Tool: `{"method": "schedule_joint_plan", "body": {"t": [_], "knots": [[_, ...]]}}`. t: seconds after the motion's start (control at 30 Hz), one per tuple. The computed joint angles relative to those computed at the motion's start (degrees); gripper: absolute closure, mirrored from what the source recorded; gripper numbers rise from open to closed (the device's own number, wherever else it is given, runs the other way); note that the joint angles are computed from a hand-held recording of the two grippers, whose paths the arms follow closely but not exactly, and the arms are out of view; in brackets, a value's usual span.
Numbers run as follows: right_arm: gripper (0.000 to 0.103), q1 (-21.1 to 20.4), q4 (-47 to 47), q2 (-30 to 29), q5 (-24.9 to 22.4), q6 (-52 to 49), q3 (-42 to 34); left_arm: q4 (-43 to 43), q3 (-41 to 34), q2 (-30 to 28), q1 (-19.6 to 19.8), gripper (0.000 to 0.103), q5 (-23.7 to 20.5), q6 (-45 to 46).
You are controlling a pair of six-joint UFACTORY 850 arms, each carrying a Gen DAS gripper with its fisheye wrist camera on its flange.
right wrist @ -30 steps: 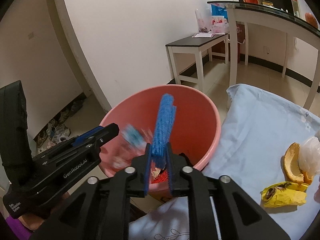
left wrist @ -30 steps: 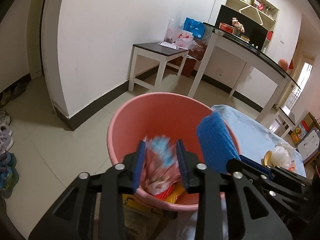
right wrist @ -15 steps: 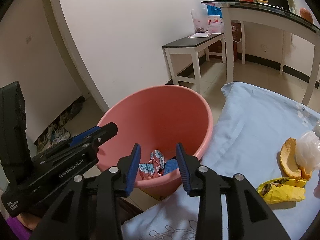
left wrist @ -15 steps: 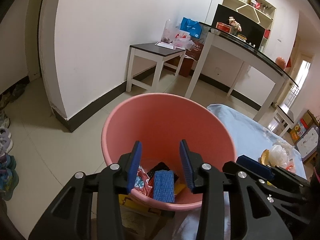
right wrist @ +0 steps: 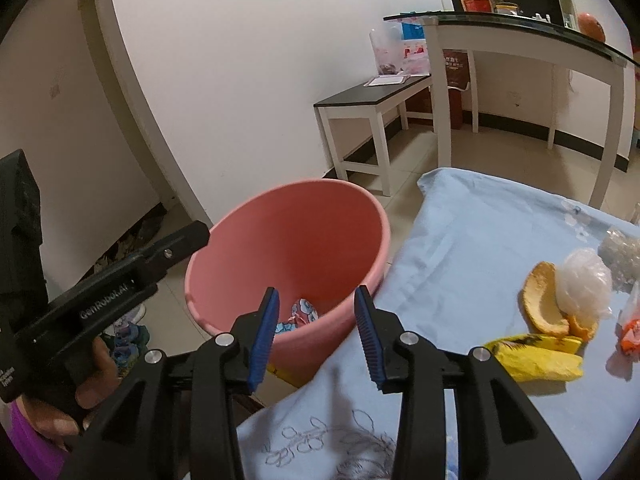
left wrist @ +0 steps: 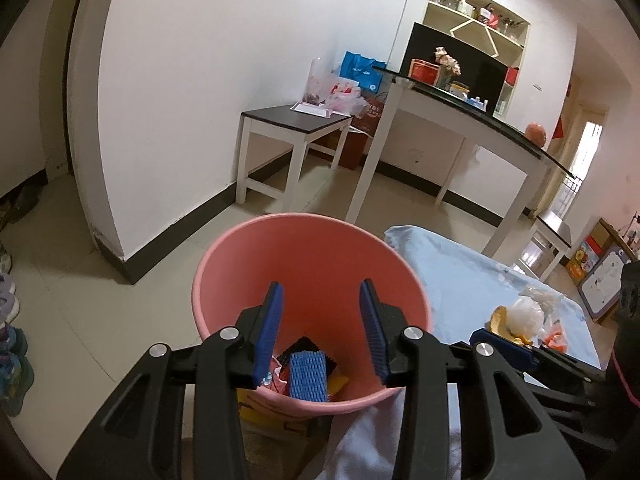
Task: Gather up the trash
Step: 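Move both grippers back to the table toward the yellow bag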
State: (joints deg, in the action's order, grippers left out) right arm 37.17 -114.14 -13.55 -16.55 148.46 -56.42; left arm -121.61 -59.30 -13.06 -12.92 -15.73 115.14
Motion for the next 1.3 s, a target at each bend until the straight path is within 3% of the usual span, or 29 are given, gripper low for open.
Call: {"method": "schedule_joint_plan", "body": {"t": [0.3, 0.9, 1.3], "knots": [[0.064, 0.62, 3.38, 5.55, -2.34, -0.07, 6.13, -1.26, 3.22, 3.47, -1.38, 0.063, -1.83, 2.61], [0.064, 0.69, 16.01, 19.89, -9.14, -0.66, 22.0, 5.74, 6.87, 5.93, -7.49, 0.063, -2.35, -1.26], [0.064, -0.53, 18.72, 24.62, -9.65, 1.0, 27.33, 19.85, 5.08, 3.88, -10.44, 0.063, -3.85, -11.33]]}}
